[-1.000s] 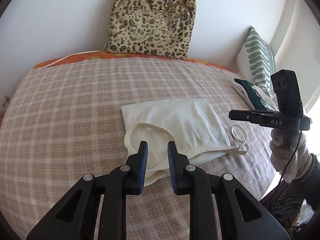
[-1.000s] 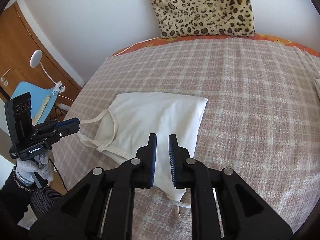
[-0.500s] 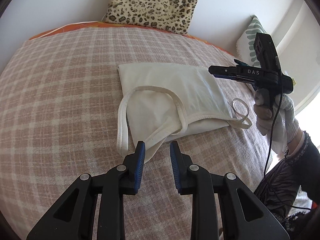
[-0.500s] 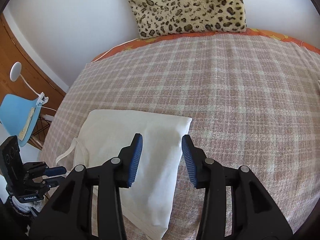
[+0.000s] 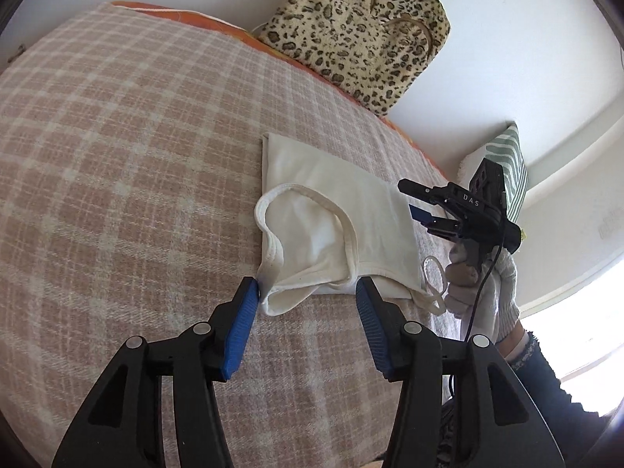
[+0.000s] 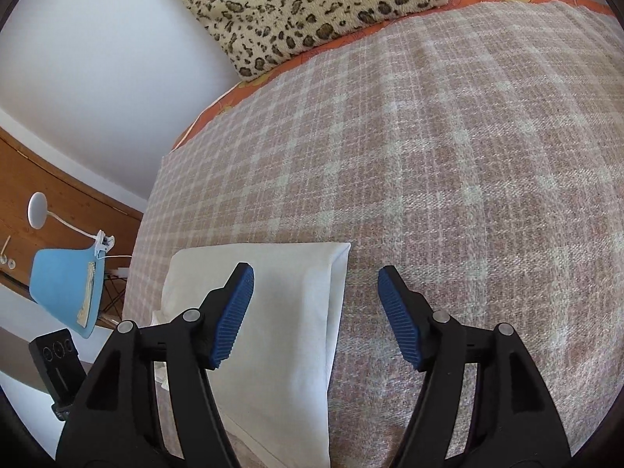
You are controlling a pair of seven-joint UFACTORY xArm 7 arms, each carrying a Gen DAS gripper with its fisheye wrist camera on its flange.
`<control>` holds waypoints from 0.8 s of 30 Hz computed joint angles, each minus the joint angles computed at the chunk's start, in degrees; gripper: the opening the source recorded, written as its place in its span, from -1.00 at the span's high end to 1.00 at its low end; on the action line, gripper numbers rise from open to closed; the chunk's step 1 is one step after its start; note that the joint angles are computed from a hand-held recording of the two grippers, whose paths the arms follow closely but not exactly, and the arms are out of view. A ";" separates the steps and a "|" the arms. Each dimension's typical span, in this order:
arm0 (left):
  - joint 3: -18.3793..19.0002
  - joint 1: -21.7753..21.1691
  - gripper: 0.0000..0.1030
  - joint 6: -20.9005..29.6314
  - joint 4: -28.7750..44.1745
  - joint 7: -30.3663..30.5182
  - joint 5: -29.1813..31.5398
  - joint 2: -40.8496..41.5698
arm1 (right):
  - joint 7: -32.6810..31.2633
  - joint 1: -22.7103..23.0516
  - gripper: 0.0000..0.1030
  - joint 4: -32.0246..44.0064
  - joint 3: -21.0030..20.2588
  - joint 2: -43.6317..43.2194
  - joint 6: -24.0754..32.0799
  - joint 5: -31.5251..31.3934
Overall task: Fold small clothes
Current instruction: 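Close the left gripper on the strap edge while the right gripper grasps the opposite edge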
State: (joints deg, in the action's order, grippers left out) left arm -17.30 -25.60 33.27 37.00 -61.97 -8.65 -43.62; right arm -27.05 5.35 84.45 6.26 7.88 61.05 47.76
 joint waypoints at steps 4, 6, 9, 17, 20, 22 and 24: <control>-0.40 0.91 0.01 2.65 1.92 -1.53 0.16 2.28 | -0.34 -0.43 -0.35 0.37 0.00 0.49 0.83 1.44; -1.34 1.62 0.01 4.41 3.38 -1.86 1.57 3.12 | -0.35 -0.58 -0.35 0.38 0.03 0.60 1.08 2.00; -2.43 2.29 0.01 7.25 6.01 -1.24 4.02 5.20 | -0.49 -0.58 -0.35 0.29 0.09 0.56 0.94 2.05; -2.92 2.36 0.01 9.08 7.92 -0.91 6.45 7.51 | -3.39 -0.28 -0.56 0.07 0.40 0.33 0.65 2.70; -2.63 2.20 0.01 8.20 7.50 -1.50 6.05 7.76 | -4.39 0.23 -0.65 -1.09 0.53 -0.48 -0.77 2.88; -2.46 2.11 0.01 7.40 7.14 -1.75 5.85 8.01 | -4.83 0.68 -0.66 -1.57 0.53 -0.87 -1.69 2.29; -2.00 1.71 0.01 5.75 6.27 -2.11 5.00 8.09 | -4.89 0.94 -0.66 -1.75 0.47 -1.02 -2.06 2.07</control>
